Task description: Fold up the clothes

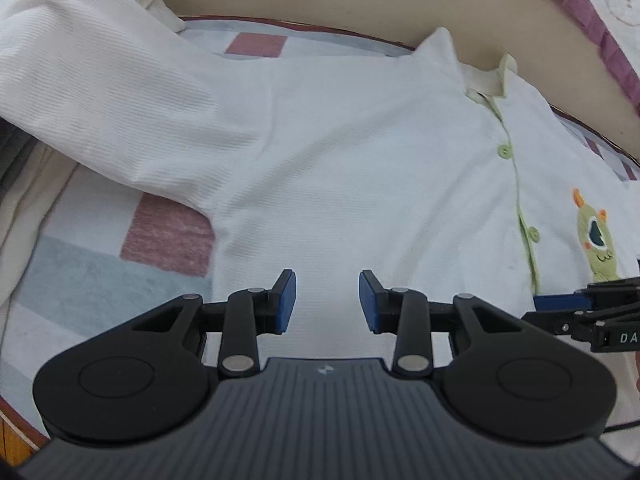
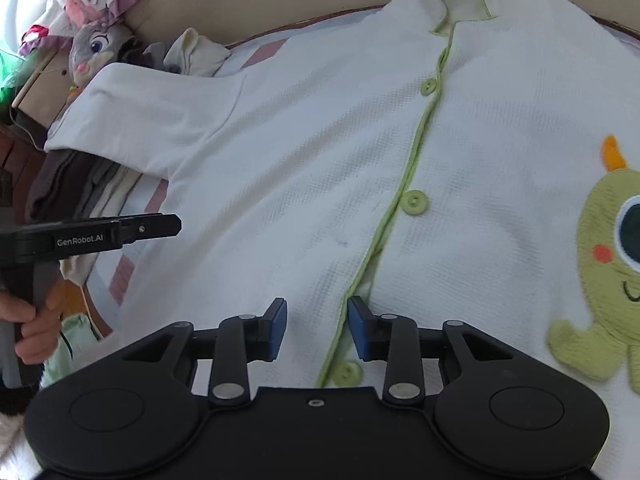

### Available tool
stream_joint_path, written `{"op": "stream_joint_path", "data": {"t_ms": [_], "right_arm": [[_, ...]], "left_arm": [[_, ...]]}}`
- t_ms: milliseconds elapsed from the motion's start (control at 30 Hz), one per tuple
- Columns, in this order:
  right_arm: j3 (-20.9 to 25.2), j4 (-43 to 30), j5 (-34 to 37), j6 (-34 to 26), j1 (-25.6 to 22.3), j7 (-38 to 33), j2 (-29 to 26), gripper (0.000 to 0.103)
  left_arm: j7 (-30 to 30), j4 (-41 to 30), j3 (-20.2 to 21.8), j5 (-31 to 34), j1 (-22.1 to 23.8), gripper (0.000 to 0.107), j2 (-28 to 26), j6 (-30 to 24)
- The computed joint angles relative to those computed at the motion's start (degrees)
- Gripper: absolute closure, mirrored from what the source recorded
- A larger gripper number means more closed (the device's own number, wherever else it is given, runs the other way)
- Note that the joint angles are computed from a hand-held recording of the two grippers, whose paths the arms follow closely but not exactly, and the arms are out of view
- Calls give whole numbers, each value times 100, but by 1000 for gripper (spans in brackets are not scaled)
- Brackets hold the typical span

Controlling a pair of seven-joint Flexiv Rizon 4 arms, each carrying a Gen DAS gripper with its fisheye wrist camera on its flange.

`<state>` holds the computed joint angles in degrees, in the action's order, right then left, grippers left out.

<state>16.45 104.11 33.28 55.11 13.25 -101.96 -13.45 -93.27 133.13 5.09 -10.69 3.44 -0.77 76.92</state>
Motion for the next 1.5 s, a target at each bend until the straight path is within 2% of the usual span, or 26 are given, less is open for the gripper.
{"op": "stream_joint_path", "data": {"t_ms": [33,133,200,233,300,433,600,767,800,867,900,967,1000,1033,1067,1133,1167,1200,1333,1367,1433,1467,1500], "right_arm": [[6,43,-79,112,50,-37,10,99],[7,356,-542,782,266,-108,121,99],[96,509,-344,1110,215,-137,342,99],[76,636,-429,1237,257,-4,469,99],[-64,1031,-1030,1543,438,592,682,99],[-274,1454,-1867,1527,508,1571,797,99],[-401,1446,-2813,1328,552,2010,513,99],[-405,1405,-3024,1359,410,2015,509,97],[-538,1478,-3343,1436,423,2279,530,97],[-772,1578,-3885,1637,363,2728,533,87],[-854,1571,-3980,1762,258,2807,509,86],[-971,1530,-4017,1956,14,2880,464,75],[-1082,1512,-4085,2058,-87,3072,434,67],[-1174,1470,-4107,2138,-200,3243,395,62],[-1166,1370,-3903,2142,-374,3274,351,61],[-1037,1164,-3283,2012,-750,3141,289,57],[-1008,1063,-3006,1915,-915,3106,262,57],[-1001,977,-2762,1827,-1059,3100,240,57],[-959,1089,-1938,1786,-1422,3269,370,57],[-939,1116,-1741,1745,-1483,3263,399,57],[-886,1169,-1380,1657,-1586,3084,462,56],[-868,1193,-1212,1658,-1599,3022,473,56],[-853,1208,-1043,1664,-1609,2975,474,54]], "left_arm": [[-25,-25,4,53,8,72,-18,-9],[-31,-115,6,171,18,72,-60,-91],[-187,-178,36,395,30,72,-47,-174],[-222,-186,45,445,37,72,-31,-203],[-194,-171,48,402,51,72,-3,-248],[64,-128,10,-19,50,72,-18,-390],[-543,-456,74,956,53,68,-217,-735],[-1634,-796,280,2378,31,66,-237,-916],[-1872,-860,318,2663,48,65,-224,-946],[-2295,-992,378,3164,104,61,-222,-1011],[-2493,-1076,403,3387,140,55,-249,-1067],[-2836,-1286,453,3719,218,49,-373,-1198],[-2922,-1391,479,3757,268,49,-450,-1258],[-2901,-1427,508,3666,345,49,-523,-1161],[-2699,-1353,517,3355,477,49,-589,-826],[-2094,-1135,453,2516,761,48,-735,-73],[-1647,-945,323,1951,938,46,-808,419],[-1368,-819,239,1581,1037,44,-839,686],[-912,-564,304,1014,1019,43,-812,992],[-884,-539,394,1001,953,43,-816,1050],[-1240,-660,940,1509,526,43,-883,1086],[-1519,-745,1081,1848,447,43,-922,1101],[-1522,-719,1035,1813,494,40,-968,1233]]}}
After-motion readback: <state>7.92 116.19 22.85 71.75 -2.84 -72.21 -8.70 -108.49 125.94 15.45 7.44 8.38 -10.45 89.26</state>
